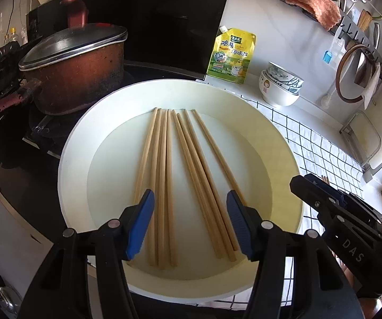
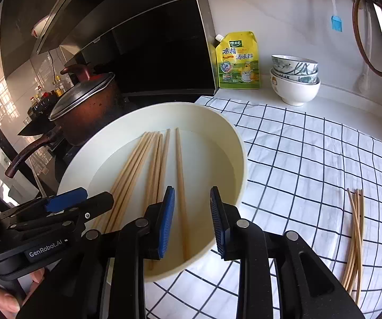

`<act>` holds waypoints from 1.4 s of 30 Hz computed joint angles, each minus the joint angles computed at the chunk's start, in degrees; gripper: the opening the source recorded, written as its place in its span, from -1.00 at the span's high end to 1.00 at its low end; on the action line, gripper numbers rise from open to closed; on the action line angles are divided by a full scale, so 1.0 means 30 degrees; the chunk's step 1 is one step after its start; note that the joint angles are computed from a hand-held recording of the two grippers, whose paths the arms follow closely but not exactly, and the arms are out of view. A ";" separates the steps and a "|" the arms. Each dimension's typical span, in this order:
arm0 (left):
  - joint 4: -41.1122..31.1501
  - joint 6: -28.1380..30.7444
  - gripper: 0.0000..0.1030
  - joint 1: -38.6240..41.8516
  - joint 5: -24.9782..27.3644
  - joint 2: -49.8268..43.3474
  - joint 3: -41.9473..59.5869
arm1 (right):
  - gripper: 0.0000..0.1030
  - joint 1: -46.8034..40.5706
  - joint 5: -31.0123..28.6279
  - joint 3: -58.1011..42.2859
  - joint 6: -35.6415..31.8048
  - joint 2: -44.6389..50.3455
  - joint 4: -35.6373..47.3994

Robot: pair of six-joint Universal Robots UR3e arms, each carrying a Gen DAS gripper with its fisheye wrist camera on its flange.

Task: Organize utensils
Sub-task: 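Open the left tool over the basin while the right tool releases its chopstick, then move both open tools back from the basin to the chopstick row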

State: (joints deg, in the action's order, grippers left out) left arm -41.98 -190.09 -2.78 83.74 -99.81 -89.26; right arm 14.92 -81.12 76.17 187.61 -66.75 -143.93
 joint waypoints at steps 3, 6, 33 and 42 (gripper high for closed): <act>-0.0113 -0.0247 -0.10 -0.0685 0.0366 0.0004 0.0189 | 0.48 -0.0475 -0.0007 0.1908 -0.0074 -0.1351 -0.0668; -0.0160 -0.0381 -0.17 -0.1575 0.1007 -0.0105 0.0402 | 0.41 -0.1176 0.0118 0.4059 -0.0196 -0.2898 -0.1432; -0.0656 -0.1921 -0.51 -0.8652 0.3302 -0.5023 0.5812 | 0.12 -1.1149 0.1781 1.6912 -0.5475 -1.3271 -0.2137; -0.1614 -0.1982 -0.52 -0.9551 0.3765 -0.7393 0.8407 | 0.12 -1.1434 0.1821 1.6818 -0.6505 -1.1381 -0.2550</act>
